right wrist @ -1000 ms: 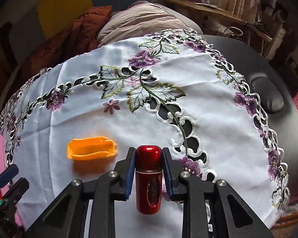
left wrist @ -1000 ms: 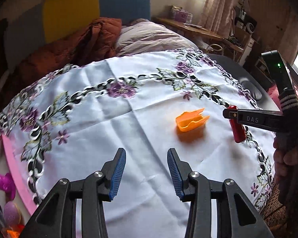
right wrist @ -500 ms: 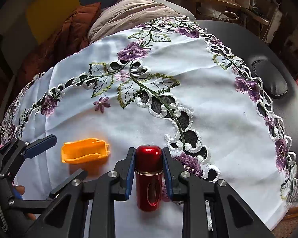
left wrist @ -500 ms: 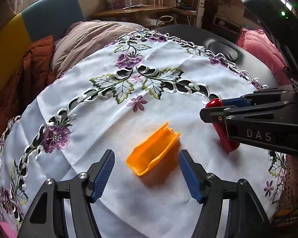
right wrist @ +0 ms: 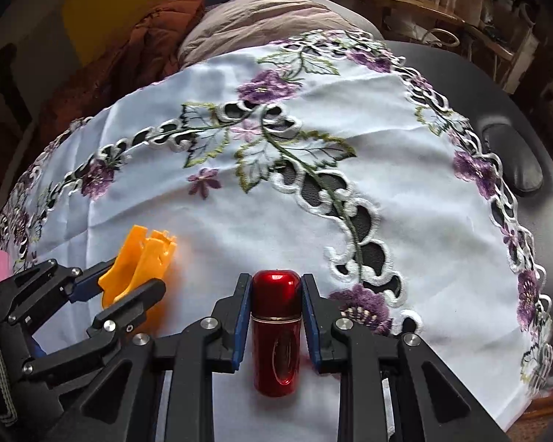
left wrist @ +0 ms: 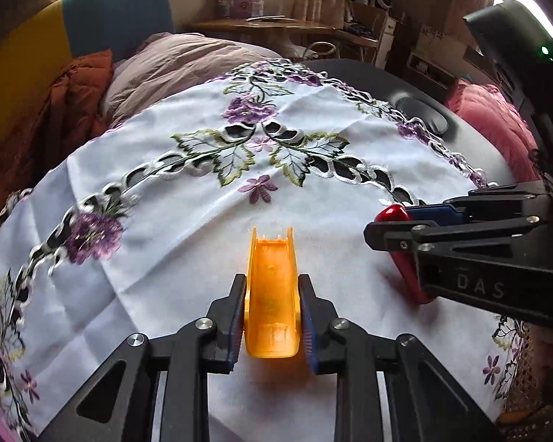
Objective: Organize rigid objects
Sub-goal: 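Lift the orange clip with the left gripper and carry it toward the tray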
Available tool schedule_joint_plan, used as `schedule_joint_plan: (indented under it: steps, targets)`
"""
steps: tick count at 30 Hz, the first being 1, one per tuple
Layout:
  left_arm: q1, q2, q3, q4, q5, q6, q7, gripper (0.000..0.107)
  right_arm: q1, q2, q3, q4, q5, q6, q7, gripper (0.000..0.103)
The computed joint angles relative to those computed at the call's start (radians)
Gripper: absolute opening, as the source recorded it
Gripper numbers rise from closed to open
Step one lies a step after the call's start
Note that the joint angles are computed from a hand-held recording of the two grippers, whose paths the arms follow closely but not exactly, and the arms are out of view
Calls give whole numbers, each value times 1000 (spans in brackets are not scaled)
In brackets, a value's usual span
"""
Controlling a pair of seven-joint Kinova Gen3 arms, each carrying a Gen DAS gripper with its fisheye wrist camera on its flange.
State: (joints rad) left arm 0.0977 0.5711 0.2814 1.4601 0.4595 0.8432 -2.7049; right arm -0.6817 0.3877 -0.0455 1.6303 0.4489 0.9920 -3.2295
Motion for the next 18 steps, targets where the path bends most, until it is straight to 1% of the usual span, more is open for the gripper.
schedule_joint_plan:
  steps: [2,4,7,10,15,18]
  targets:
    - [-48,-34,5,49,49,-14,-3,26,3,7,-11,-7,10,-32,39,26]
    - [-78,-80,-7,107,85,-54,5,26,5,16,-15,-16,8,-57,76,26]
    - [-128,-141,-24,172,141,-82,11,26,-1,34,-14,-35,2,-73,122,26]
    - [-166,-189,-45,218,182,-97,14,26,1,61,-12,-67,-26,-53,177,26]
    - [-225,-271,-78,301,259,-123,-38,26,-24,77,8,-88,-25,-26,196,26]
    - [-250,-309,-109,335,301,-119,-64,26,-24,84,12,-96,-30,-20,209,27]
